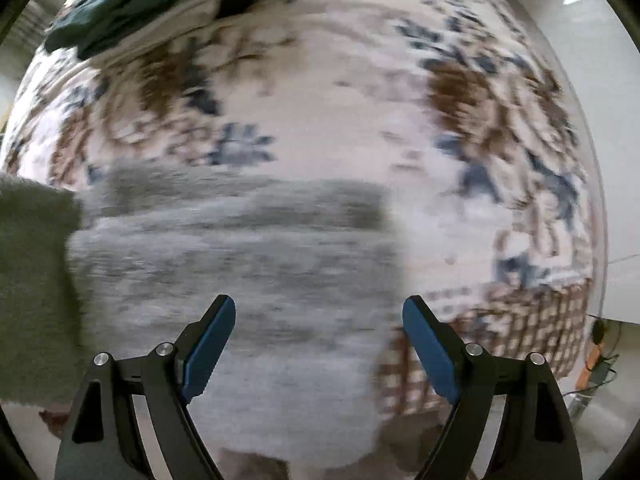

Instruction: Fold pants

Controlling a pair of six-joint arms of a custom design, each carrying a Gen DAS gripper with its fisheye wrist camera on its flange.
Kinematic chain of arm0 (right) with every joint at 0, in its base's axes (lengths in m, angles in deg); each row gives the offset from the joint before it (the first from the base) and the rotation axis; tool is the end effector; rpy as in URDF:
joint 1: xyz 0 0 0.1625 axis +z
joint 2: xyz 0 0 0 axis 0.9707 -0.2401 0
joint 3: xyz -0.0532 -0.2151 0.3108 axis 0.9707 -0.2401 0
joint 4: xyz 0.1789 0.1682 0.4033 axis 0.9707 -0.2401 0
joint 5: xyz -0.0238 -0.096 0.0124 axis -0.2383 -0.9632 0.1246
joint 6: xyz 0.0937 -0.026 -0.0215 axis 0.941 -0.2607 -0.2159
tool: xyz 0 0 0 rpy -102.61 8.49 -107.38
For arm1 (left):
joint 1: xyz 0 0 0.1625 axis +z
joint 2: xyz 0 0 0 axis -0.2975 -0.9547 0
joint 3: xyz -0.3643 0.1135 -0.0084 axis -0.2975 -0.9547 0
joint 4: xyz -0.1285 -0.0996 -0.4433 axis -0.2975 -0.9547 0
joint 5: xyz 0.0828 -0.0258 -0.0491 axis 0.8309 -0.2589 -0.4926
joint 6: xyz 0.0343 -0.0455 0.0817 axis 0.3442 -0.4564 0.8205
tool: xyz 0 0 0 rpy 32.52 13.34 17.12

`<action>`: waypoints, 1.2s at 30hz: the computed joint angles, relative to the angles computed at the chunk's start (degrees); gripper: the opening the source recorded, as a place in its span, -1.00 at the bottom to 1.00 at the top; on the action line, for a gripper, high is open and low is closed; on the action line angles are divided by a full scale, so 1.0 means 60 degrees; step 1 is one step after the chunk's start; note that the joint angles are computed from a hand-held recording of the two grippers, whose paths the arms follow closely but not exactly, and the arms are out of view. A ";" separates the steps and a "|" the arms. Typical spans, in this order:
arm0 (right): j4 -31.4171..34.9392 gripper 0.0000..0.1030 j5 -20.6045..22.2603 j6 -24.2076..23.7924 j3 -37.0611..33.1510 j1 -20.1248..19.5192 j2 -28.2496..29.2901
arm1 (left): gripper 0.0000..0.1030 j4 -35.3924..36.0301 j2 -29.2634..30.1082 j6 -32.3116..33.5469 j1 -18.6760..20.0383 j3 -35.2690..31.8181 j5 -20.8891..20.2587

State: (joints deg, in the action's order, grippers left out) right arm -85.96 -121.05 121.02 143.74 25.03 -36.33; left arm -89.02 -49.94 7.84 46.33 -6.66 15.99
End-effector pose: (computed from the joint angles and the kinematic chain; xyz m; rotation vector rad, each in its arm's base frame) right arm 0.1637 -0.4975 0.5258 -0.6135 -2.2759 0.2000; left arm -0.5769 -0.5387 0.1935 0.3694 2.6165 -0.6147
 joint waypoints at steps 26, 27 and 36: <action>-0.0810 0.71 0.1186 -0.2769 0.2316 -0.3573 -0.4303 | 0.60 0.3080 0.3856 0.0879 -0.0804 -0.3581 -0.3381; -0.0935 0.71 0.1491 -0.2858 0.2311 -0.3685 -0.4426 | 0.90 0.3026 0.3778 0.0885 -0.0828 -0.3610 -0.3386; -0.2977 0.71 0.4833 -0.3089 0.2296 -0.3529 -0.4604 | 0.96 0.5200 0.2900 -0.0275 -0.0514 -0.4148 -0.1419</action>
State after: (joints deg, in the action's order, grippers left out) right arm -103.82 -92.05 102.49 157.51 3.85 -63.95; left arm -57.82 -32.54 6.18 43.24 -31.55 7.47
